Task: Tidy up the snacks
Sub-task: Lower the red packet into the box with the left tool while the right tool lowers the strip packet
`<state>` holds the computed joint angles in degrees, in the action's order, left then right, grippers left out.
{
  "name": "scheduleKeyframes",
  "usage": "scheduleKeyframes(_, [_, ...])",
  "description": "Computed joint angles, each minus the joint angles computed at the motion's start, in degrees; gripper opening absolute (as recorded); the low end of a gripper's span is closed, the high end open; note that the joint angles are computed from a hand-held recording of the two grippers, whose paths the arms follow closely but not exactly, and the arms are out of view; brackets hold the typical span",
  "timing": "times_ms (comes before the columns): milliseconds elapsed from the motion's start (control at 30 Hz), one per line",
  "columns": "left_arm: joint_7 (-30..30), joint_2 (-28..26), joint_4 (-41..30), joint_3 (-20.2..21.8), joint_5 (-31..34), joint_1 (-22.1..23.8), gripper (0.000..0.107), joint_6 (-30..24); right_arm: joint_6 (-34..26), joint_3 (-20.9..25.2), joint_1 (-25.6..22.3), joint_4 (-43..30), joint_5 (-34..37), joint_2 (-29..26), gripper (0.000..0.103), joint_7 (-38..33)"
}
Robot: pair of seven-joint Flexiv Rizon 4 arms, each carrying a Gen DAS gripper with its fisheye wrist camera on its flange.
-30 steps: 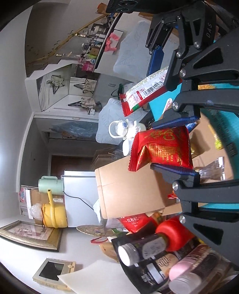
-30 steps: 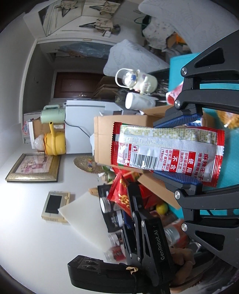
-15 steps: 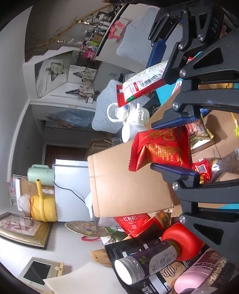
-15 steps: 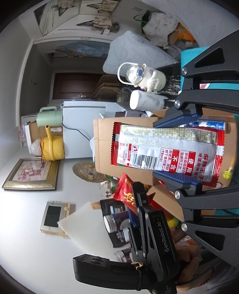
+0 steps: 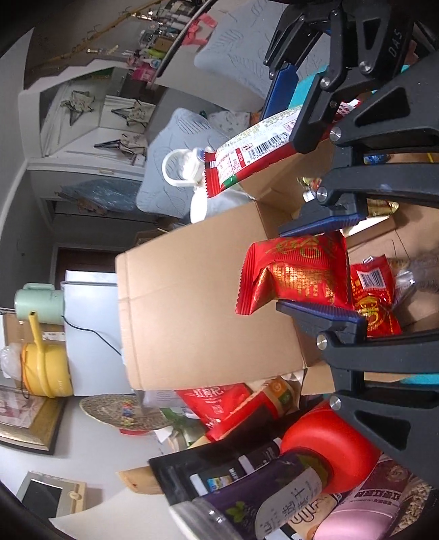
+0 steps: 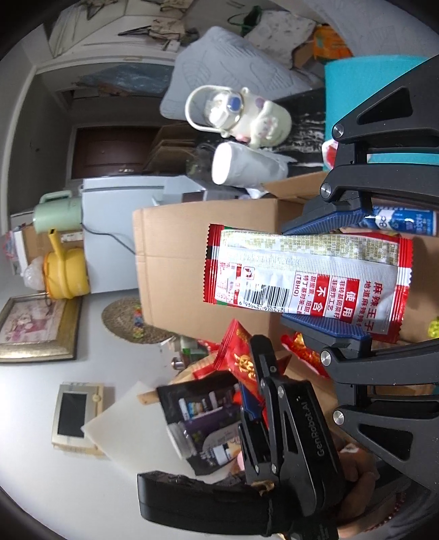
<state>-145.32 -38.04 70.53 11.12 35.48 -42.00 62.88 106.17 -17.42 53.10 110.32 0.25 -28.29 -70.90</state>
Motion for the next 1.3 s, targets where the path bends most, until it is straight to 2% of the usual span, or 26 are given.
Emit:
scheduleKeyframes(433, [5.4,-3.4,-2.4,-2.2,-5.1,2.5,0.037,-4.6,-4.5,5.7,-6.7,-2.8,-5.5,-2.8,0.045,5.1])
scheduleKeyframes(733, [7.6,-5.1,-4.3,-2.4,-7.2,2.8,0.037,-9.6,-7.4,5.2,-7.0,-3.5,-10.4,-4.3,0.045,9.3])
scheduleKeyframes(1133, [10.0,-6.6,-6.1,-4.2,-10.6,4.2,0.037,-14.7,-9.3,8.4,-10.9,-3.8,-14.7,-4.6,0.046,12.9])
scheduleKeyframes(1300, [11.2,-7.0,-6.3,-4.9,-12.1,4.7,0.037,-15.2,-10.0,9.0,-11.7,-3.8,-16.0,-4.5,0.048,14.0])
